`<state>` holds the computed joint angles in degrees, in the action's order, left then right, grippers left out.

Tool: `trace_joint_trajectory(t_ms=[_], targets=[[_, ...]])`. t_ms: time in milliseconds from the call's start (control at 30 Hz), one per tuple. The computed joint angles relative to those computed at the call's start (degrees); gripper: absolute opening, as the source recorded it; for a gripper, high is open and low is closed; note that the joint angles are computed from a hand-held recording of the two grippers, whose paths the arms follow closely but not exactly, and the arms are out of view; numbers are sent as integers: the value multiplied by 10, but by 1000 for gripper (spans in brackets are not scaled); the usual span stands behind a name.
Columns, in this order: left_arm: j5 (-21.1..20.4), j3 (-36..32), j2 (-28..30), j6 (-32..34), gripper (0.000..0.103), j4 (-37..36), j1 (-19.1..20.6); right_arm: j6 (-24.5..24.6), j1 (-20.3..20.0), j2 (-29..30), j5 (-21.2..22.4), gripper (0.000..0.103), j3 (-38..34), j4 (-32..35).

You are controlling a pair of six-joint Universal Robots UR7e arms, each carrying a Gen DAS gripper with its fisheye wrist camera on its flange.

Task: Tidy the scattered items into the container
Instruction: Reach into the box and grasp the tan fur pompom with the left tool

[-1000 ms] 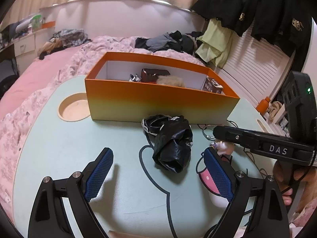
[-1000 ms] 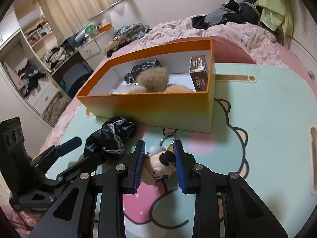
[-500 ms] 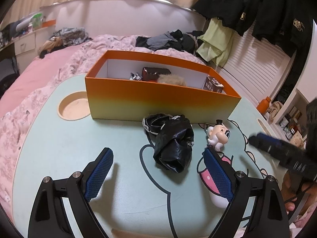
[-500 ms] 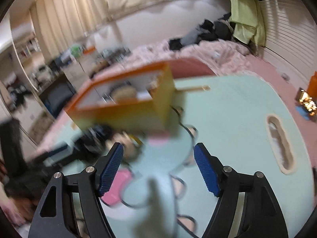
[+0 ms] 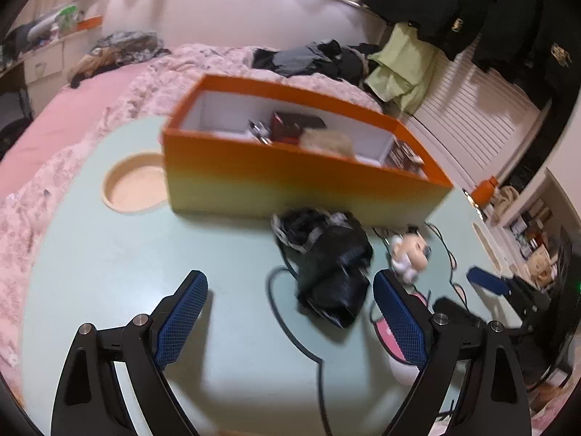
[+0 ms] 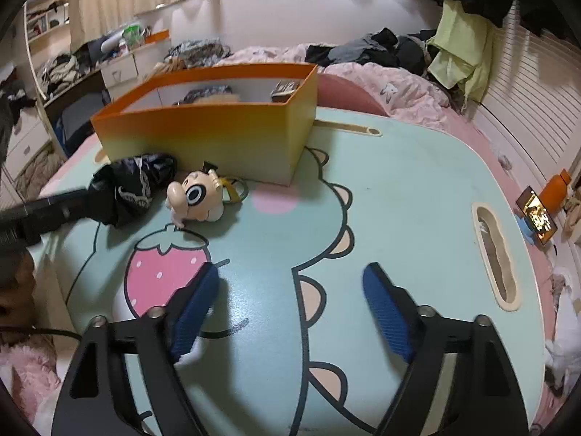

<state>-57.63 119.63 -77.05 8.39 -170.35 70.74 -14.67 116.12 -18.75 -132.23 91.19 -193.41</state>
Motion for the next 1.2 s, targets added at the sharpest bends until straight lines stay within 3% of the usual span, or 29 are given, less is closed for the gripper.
trace_joint_trajectory(t_ms=[67,233,367,433,500,633,767,867,900,1033,1200], targets=[[22,-9,-2,2,92,-4,-7,0,-1,0,-1,84,1,-1],[25,-63,1,26,92,1,-25,1,-1,-1,-1,84,2,-2],[38,-173,54,11,92,167,-33,5,-2,-3,8,84,7,-8],[47,-224,92,-6,83,236,-33,7,-2,-4,12,84,6,-7],[53,-265,125,-35,75,286,-31,7,-3,-5,13,84,5,-4],[45,-330,178,-91,74,372,-23,7,-3,-6,14,84,5,-5],[69,-348,205,-107,72,368,-25,7,-3,-6,14,84,5,-4],[69,-368,221,-114,48,396,-22,8,-4,-6,17,84,4,-4],[70,-372,226,-115,45,402,-21,8,-4,-6,17,84,4,-4],[63,-378,234,-106,40,400,-11,8,-4,-6,17,84,3,-4],[26,-346,198,-74,39,363,-16,8,-4,-6,18,84,4,-5]])
